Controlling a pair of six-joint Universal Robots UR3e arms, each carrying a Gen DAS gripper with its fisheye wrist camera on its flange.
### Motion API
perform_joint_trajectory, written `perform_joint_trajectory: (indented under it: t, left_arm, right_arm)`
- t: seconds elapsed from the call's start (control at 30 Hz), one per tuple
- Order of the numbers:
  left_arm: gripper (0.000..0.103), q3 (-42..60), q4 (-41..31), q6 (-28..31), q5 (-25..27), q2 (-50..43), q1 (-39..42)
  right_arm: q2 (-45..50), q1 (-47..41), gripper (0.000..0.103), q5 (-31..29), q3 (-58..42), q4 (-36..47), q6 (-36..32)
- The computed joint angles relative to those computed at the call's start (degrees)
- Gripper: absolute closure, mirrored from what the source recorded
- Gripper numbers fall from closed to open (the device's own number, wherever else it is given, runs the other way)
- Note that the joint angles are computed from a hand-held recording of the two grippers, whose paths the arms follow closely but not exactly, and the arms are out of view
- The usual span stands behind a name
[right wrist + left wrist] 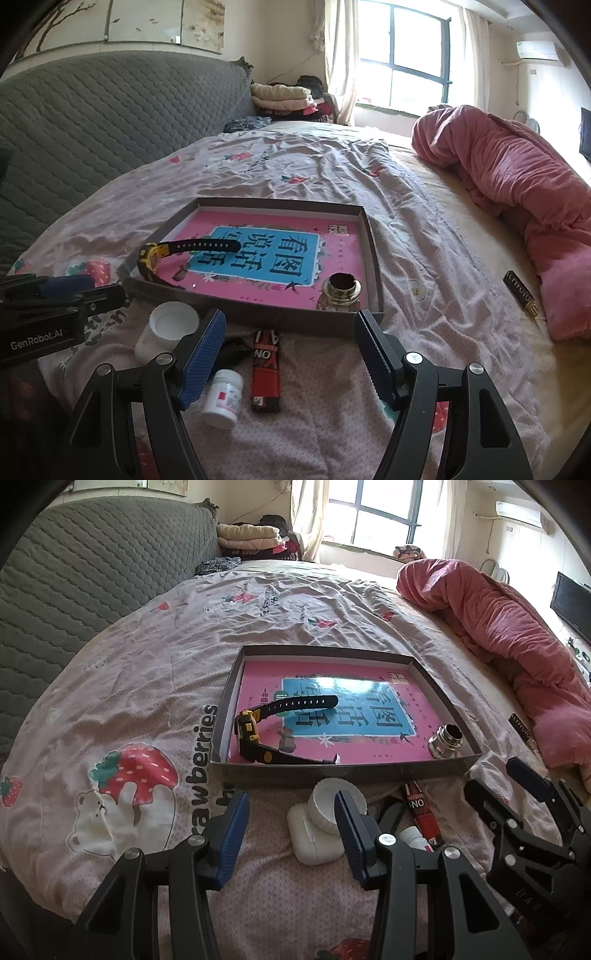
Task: Organize rigid objects
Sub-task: 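Withdraw both tools from tray back toward remaining loose items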
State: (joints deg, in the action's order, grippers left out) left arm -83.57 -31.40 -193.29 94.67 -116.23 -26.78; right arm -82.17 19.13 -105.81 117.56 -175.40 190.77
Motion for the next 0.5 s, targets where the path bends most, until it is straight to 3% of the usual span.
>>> perform_joint_trajectory:
  t: [0.5]
  left_arm:
    - [0.055, -3.11, -0.43, -0.03, -0.43, 2.57, 0.17]
  right_arm:
    - [-0.09, 3.66, 0.030, -1.68, 0.07, 1.90, 0.42]
